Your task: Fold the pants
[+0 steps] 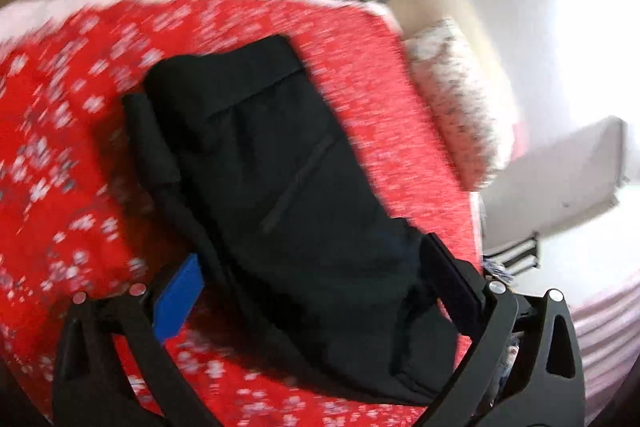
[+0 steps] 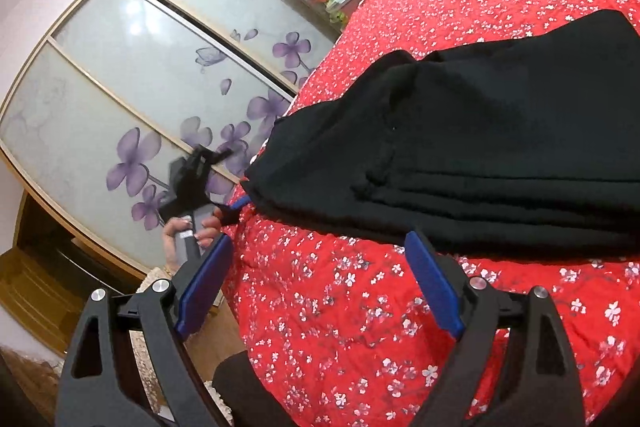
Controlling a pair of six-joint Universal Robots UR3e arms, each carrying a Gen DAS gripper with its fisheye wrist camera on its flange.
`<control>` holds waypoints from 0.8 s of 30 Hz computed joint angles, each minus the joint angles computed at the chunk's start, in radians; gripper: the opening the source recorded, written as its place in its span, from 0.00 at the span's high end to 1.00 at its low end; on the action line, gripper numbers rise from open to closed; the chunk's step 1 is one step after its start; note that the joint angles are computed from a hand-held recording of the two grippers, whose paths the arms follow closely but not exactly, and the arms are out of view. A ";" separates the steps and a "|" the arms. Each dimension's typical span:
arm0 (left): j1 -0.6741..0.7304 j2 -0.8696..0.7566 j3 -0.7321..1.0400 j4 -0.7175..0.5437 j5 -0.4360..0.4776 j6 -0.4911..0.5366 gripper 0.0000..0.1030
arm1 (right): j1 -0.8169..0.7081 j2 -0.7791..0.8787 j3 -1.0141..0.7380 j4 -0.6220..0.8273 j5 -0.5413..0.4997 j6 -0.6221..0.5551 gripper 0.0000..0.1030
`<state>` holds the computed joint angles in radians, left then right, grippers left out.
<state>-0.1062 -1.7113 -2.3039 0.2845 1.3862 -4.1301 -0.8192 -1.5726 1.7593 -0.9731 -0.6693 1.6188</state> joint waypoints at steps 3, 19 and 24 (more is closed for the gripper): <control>0.000 -0.015 -0.006 0.025 0.005 0.000 0.02 | 0.011 0.000 0.009 -0.024 0.000 0.018 0.13; 0.045 -0.036 -0.019 -0.079 0.062 -0.180 0.63 | 0.029 0.005 0.017 -0.048 -0.014 0.030 0.13; 0.030 0.023 -0.013 -0.168 0.099 -0.133 0.80 | 0.009 -0.003 0.001 0.019 -0.014 -0.019 0.13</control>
<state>-0.0763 -1.6881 -2.3167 0.1168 1.4848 -4.2633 -0.8097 -1.5760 1.7599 -0.9544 -0.6836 1.6001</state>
